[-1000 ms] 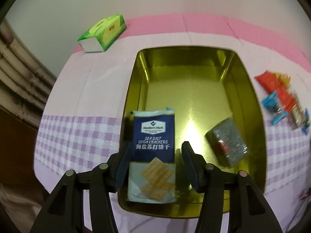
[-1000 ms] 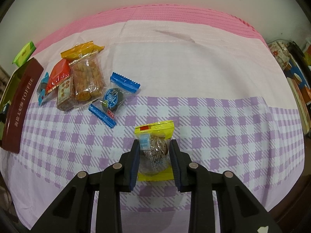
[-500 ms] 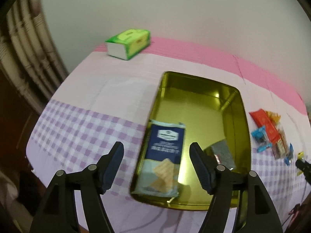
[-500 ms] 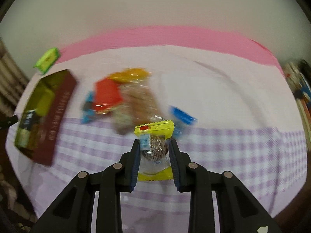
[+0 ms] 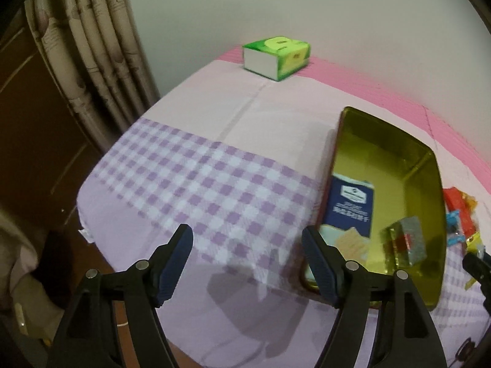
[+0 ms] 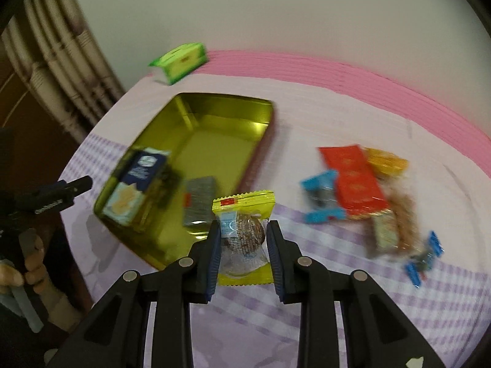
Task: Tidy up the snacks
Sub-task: 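Open the left gripper to release the crackers while the right carries the cookie packet over the tin, then lower the yellow-topped cookie packet into the tin and open the right gripper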
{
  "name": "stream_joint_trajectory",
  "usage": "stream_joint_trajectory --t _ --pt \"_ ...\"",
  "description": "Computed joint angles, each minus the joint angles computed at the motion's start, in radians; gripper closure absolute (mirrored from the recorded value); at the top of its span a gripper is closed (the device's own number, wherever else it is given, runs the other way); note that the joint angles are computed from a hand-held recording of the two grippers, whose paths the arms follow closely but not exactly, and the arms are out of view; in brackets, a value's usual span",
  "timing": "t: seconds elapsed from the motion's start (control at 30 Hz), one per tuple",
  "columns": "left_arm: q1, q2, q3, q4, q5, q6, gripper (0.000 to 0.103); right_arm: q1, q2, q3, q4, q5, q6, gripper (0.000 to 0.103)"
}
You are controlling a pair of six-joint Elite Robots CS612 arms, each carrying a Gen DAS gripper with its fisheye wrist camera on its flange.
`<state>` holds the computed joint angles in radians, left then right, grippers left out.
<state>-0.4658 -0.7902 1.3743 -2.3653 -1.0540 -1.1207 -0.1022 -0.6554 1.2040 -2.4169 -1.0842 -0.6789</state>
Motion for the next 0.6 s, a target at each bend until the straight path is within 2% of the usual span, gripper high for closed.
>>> stream_joint_trajectory --t 0.13,0.6 --pt "0.004 -0.001 0.006 -0.022 -0.020 -0.002 0.029 0.021 0.000 0.005 0.020 0.000 -0.024 0.076" --pt "0.001 0.008 -0.007 -0.014 -0.017 0.021 0.028 0.059 0.008 0.008 0.050 -0.030 -0.070 0.076"
